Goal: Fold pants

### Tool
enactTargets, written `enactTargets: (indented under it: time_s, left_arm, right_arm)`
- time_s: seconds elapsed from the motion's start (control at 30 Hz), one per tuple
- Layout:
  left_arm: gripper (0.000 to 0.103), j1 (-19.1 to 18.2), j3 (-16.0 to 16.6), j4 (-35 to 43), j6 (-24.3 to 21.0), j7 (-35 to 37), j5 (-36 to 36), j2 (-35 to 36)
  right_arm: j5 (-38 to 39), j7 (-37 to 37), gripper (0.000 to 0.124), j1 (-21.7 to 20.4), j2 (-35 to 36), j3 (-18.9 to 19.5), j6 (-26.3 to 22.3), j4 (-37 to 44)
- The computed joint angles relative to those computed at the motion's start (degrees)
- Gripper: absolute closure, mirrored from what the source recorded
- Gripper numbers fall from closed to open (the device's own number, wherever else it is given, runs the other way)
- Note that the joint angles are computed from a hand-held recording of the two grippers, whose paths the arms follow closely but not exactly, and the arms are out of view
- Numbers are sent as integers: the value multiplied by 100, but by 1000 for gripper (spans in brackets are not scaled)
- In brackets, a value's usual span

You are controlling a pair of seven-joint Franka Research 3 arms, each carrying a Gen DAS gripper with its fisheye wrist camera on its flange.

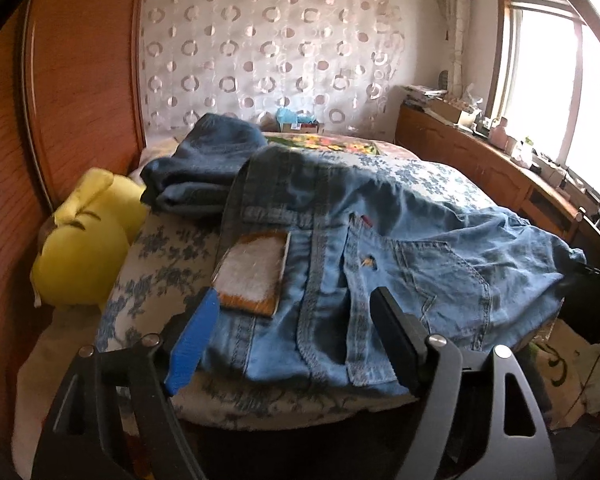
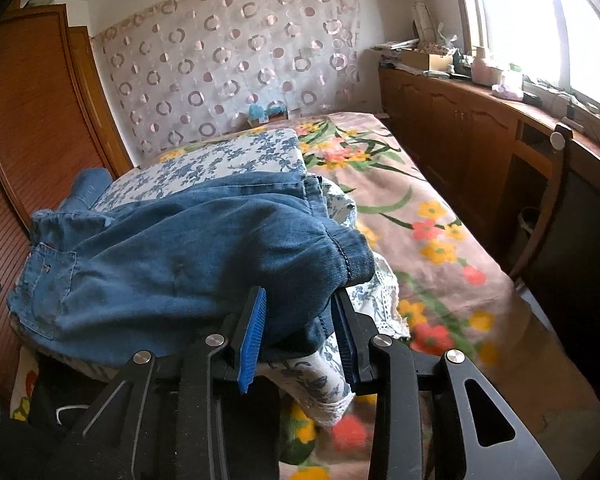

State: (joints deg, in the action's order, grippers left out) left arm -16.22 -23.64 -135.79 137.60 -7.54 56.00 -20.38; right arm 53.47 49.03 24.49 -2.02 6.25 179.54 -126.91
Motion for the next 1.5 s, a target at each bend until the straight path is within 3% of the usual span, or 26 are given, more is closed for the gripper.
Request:
enactTargets:
  time_s: [0.2,0.53,0.9,0.93,0.97,1.1,1.27,1.5]
  left_arm:
    - [25,12,48,374,84,126,131,385]
    - [24,-163,87,668,35,222,218,690]
    - [25,-270,145,850,63,214,279,914]
    - [25,-283,152,870,61,227,285,942]
    - [25,-297,156,892,45,239,287,973]
    - [25,-367,194,952,51,337,249,1082]
    - [25,-378,224,842,188,129,307,992]
    - [25,-331,172,650,88,4,315,711]
  right_arm:
    - [-265,294,89,-30,59,38,-34,11]
    - [166,-68,89,9,11,13,4,38]
    - [-95,245,89,-64,170,65,62,150]
    - [-77,210,90,-77,184,73,58,176]
    - [-19,87,121,-88,201,83,26,218]
    - [-735,263,122,-72,141,151,276,129]
    - [293,-986,122,209,35,113,203,462]
    - [1036,-2269,122,539,69,299,-36,1129]
